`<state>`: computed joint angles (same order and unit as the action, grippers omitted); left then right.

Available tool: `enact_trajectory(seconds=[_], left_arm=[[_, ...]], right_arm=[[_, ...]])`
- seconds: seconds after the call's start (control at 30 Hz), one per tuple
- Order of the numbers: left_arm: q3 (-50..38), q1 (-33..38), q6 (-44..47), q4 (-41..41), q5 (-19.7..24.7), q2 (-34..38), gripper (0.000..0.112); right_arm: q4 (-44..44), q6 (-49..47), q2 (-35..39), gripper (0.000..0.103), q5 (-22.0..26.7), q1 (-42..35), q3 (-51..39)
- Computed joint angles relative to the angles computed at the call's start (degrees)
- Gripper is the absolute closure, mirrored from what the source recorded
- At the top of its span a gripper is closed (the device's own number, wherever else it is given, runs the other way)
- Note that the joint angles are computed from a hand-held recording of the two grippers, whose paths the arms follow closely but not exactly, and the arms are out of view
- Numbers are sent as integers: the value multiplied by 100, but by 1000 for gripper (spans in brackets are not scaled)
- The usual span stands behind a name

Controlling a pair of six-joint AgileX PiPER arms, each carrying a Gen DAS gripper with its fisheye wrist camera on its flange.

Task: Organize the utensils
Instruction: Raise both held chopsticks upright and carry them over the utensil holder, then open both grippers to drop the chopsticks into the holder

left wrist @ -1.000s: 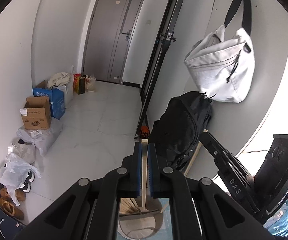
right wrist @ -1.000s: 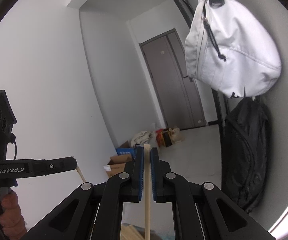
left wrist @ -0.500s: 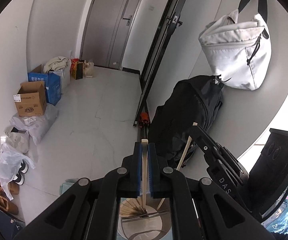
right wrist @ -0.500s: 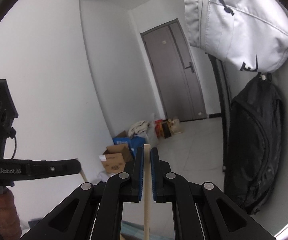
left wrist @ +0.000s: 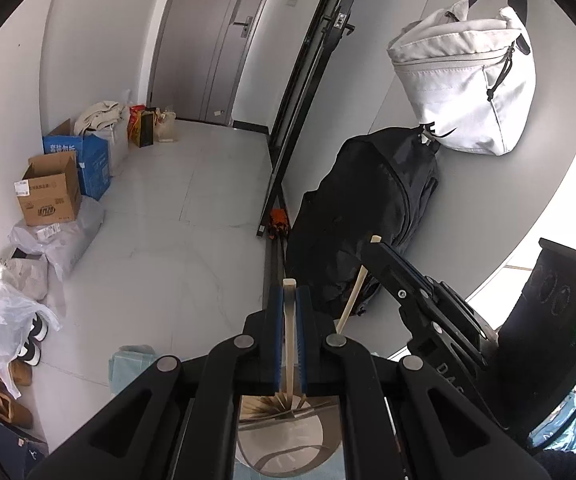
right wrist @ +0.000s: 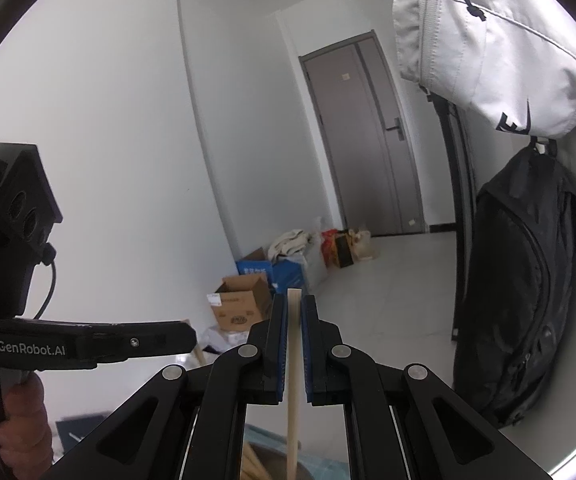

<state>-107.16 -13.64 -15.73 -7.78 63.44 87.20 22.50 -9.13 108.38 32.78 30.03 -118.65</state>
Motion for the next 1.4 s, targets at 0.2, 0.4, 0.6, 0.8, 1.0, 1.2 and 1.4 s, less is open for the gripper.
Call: enact_trajectory(seconds=[0.2, 0.4, 0.6, 0.8, 1.0, 1.2, 1.4], left_arm=[[-69, 219, 240, -453, 220, 34, 103], [519, 506, 482, -1057, -58, -261, 61], [655, 420, 242, -750, -103, -411, 61], [656, 561, 250, -806, -17, -422, 61], [899, 525, 145, -689, -143, -524, 61], [982, 586, -53, -569, -300, -508, 61], [1011, 711, -1, -832, -543, -398, 61]], right_arm=[[453, -432, -159, 97, 174, -15, 218], [666, -365, -249, 94, 447, -90, 416], [748, -522, -285, 96, 751, -53, 440], [822, -514, -413, 96, 755, -69, 590], [1404, -648, -881, 94, 415, -465, 1129], [1456, -197, -1850, 43, -629, -803, 2556], [1761, 447, -1331, 36, -83, -1253, 2240]])
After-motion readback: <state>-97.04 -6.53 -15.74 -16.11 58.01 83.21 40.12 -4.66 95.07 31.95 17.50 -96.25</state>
